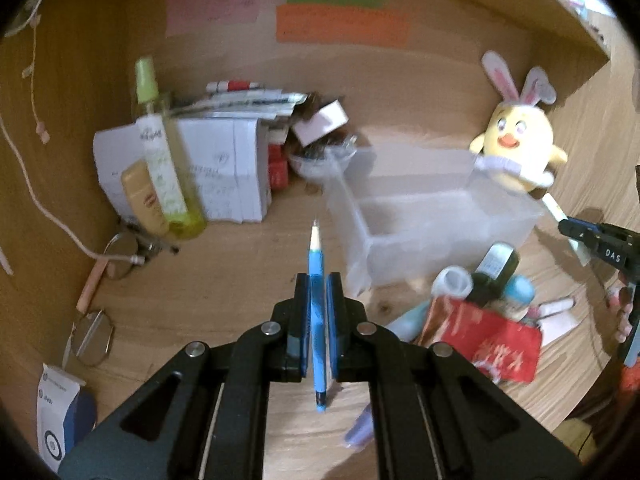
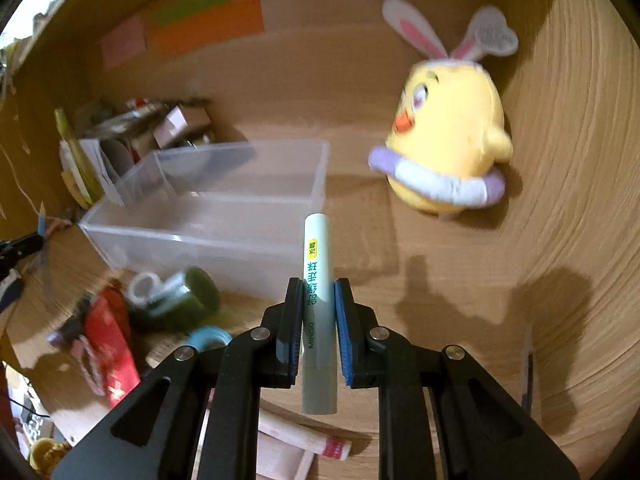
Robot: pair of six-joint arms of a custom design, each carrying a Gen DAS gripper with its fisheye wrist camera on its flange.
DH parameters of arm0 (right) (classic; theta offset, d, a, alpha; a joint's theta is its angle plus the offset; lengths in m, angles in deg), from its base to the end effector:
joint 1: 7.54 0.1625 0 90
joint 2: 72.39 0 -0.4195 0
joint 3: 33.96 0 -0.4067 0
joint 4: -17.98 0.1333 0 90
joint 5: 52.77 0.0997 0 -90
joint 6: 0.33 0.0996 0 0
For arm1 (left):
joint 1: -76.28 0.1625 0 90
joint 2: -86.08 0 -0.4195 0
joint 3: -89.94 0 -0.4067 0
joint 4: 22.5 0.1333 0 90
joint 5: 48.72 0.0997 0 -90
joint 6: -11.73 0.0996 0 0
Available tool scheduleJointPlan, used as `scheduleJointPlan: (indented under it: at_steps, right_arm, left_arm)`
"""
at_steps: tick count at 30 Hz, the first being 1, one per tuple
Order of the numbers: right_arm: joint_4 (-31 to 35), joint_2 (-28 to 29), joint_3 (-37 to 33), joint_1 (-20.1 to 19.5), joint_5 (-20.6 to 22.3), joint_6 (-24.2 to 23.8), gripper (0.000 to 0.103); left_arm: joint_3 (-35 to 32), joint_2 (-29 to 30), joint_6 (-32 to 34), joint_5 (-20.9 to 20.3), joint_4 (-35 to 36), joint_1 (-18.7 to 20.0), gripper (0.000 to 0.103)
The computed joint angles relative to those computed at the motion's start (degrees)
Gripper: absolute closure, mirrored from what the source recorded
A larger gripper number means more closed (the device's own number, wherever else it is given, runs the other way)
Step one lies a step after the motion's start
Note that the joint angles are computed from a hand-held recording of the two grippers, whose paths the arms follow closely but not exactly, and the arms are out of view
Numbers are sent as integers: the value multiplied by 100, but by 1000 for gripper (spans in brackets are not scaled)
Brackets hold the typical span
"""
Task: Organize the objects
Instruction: 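Lift the blue pencil with the left tool while the right tool lifts the glue stick over the box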
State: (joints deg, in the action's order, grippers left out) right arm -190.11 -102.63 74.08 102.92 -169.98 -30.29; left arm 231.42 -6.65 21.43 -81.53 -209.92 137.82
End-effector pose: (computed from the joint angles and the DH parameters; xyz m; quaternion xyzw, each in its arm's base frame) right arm 0.2856 -0.5143 -0.0268 0.3154 -0.8601 0.3153 0.2478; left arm 0.0218 -0.4151 0.3150 0.0751 0.8205 -0.4280 0.3713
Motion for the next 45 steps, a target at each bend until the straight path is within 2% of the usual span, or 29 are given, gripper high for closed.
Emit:
scheduleJointPlan:
  at_steps: [10, 12, 20, 24, 29, 31, 32, 33, 36, 41, 45]
  right_arm:
    - [8, -9, -109, 147, 399, 26, 89]
    - [81, -4, -137, 137, 468, 39, 89]
    - [270, 49, -352, 135, 666, 64, 89]
    - [180, 30, -389, 178, 706, 42, 89]
    - [64, 4, -452, 246, 748, -44, 89]
    - [83, 6, -501, 256, 779, -52, 89]
    - [97, 20, -542, 262, 783, -61, 89]
    - [113, 36, -581, 265, 787, -72, 89]
    - [246, 105, -745, 261, 801, -83, 89]
    - [543, 263, -1036, 254, 687, -124, 89]
    - [777, 396, -1238, 240, 491, -220, 89]
  left_arm:
    - [-243, 344, 476, -110, -589, -136, 97]
    - [-281, 301, 423, -186, -414, -50, 97]
    - [-565, 315, -449, -599, 1246, 700, 91]
    - [-685, 521, -565, -737, 1540, 960, 74]
    - [-853, 765, -613, -761, 1731, 1125, 74]
    - [-866, 849, -546, -701, 1599, 1146, 73]
    - [-874, 879, -528, -659, 1558, 1147, 75]
    - [-875, 911, -514, -588, 1491, 1135, 83]
    - [-881, 940, -474, -486, 1368, 1145, 97]
    - [-842, 908, -481, -328, 1226, 1178, 97]
    - [-809, 731, -518, -386, 1177, 1170, 97]
